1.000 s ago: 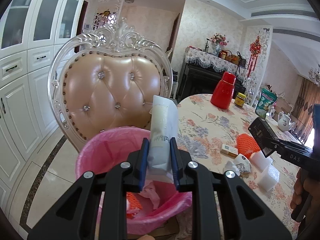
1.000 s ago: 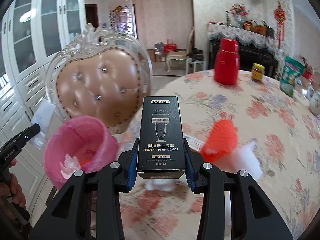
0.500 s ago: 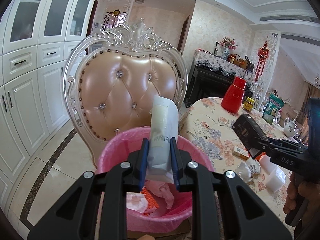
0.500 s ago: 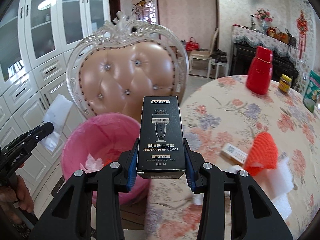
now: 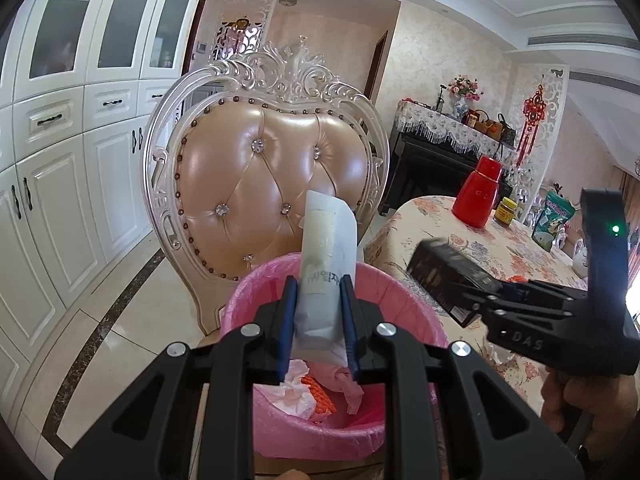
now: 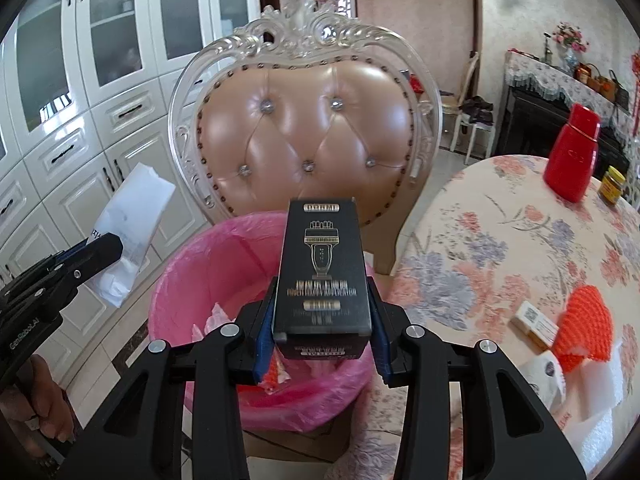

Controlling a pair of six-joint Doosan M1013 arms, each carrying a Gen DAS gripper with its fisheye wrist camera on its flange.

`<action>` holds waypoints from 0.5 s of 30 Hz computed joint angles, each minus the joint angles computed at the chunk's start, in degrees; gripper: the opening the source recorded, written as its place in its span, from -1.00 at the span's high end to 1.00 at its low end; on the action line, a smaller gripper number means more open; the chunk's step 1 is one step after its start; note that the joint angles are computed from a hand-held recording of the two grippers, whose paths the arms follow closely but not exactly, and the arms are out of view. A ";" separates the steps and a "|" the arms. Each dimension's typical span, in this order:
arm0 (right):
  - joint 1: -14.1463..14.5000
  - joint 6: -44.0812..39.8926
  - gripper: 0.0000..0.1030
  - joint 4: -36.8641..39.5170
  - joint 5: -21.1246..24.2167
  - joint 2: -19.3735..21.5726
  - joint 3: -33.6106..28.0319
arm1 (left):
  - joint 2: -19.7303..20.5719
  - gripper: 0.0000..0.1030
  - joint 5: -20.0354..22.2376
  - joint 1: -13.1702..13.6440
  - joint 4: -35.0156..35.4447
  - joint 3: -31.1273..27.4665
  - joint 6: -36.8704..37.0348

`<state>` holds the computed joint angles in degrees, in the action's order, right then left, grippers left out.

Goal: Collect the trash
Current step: 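Open both tools to drop the pack and box into the wastebasket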

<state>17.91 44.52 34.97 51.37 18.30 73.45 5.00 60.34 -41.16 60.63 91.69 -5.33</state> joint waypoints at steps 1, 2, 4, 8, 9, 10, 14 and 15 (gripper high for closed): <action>0.18 -0.26 0.24 0.20 0.28 0.13 -0.14 | -0.05 0.59 0.12 0.00 0.03 0.02 -0.03; 0.31 -0.48 0.24 0.24 0.41 0.20 -0.20 | -0.11 0.59 0.28 0.00 0.04 0.03 -0.06; 0.79 -0.78 0.24 -0.04 0.32 0.36 -0.33 | -0.27 0.59 0.80 -0.30 0.20 0.10 -0.27; 1.00 -1.14 0.10 -0.12 0.34 0.49 -0.33 | -0.29 0.59 1.02 -0.38 0.08 0.01 0.12; 0.94 -1.07 0.07 -0.22 0.36 0.55 -0.42 | -0.24 0.59 0.90 -0.33 -0.09 0.00 0.16; 0.80 -0.78 0.07 -0.39 0.57 0.66 -0.56 | -0.21 0.59 0.77 -0.25 -0.18 0.03 0.13; 0.07 0.19 0.07 -0.89 0.10 0.70 -0.66 | 0.09 0.59 0.05 0.09 -0.67 -0.13 0.47; -0.09 0.40 0.06 -0.91 0.04 0.70 -0.72 | 0.19 0.59 -0.09 0.13 -0.78 -0.22 0.57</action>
